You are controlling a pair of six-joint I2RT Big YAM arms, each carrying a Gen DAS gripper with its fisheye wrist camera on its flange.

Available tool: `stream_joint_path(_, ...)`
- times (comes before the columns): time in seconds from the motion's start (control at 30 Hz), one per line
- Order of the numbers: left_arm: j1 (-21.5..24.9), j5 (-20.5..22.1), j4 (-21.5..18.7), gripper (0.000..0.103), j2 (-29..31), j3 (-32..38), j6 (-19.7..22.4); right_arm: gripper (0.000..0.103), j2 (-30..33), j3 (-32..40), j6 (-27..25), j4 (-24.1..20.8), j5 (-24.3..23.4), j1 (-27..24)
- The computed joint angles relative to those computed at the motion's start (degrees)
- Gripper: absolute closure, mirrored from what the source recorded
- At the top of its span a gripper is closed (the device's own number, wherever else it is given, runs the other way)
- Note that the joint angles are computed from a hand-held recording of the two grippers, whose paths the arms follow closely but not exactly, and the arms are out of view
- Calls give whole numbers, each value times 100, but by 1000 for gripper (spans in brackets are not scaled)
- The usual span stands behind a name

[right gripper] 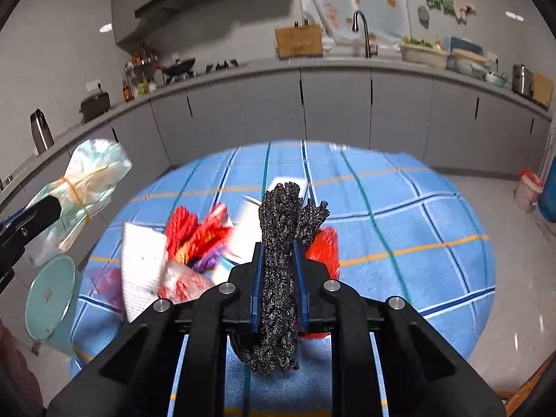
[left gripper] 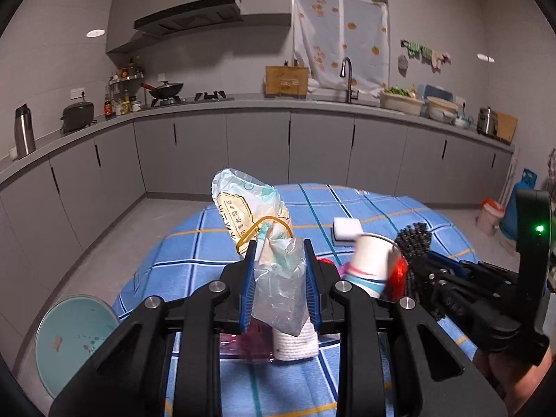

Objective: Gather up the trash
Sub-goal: 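Carry the scrubber and tissue bag over the teal bucket with both tools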

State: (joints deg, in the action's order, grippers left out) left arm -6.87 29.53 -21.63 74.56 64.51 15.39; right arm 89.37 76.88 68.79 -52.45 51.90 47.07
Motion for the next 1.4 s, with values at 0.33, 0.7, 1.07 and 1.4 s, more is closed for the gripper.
stream_joint_path(0.33,469,-95,2,78,-82,-38,3,86,176,410,-719,468,-18,147)
stream_joint_path(0.7,1014,-270,-52,77,93,106,-22,85,952,1440,-2069,1233,-559,177)
stream_joint_path(1.07,1820,-572,-122,77,660,511,-132,85,2295,3289,-3056,1375,-1626,99)
stream_joint_path(1.4,2374,-851,-284,77,1416,1088,-212,85,3852,5720,-3618,651,-2543,44)
